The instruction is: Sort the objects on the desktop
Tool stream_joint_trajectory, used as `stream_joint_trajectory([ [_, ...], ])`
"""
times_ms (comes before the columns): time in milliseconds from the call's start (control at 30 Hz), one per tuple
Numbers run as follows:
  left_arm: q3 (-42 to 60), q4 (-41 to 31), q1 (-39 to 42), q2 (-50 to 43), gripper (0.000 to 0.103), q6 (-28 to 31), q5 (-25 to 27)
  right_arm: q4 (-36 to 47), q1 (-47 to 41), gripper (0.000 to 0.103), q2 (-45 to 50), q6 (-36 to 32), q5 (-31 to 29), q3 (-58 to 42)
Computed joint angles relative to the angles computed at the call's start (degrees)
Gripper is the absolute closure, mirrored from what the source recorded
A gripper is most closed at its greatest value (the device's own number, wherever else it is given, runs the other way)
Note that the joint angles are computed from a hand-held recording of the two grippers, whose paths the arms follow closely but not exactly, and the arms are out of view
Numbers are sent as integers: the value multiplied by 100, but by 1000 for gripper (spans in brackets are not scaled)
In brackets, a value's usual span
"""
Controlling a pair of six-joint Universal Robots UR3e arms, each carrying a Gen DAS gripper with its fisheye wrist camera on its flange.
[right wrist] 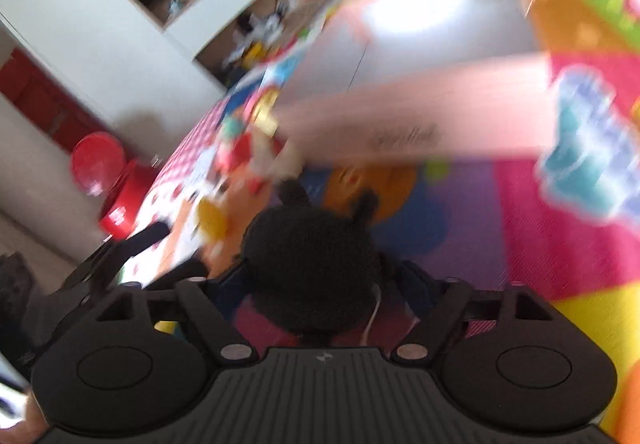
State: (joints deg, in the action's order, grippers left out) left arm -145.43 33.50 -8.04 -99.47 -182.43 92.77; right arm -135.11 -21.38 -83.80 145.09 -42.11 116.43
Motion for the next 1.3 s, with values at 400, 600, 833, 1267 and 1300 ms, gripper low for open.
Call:
stream_joint_trajectory([
  [400,-68,-98,1316,-250,0,1176,-923,-3459,29,0,29,349,-345,1161],
  [600,381,-980,1909,-370,0,1441,-1774,-4423,120,0,283,801,-725,1127],
  [833,-226,-1153,2010,86,0,1664,-2694,-5720,608,0,990,1134,-1682,786],
  [1267,-596,-1405,2036,615,0,1742,-2858,-5123,-302,0,25,950,-643,1458],
  [1300,-629,-1632,2070,762,0,1871,-3015,-5011,-432,0,-145,837,-521,1602],
])
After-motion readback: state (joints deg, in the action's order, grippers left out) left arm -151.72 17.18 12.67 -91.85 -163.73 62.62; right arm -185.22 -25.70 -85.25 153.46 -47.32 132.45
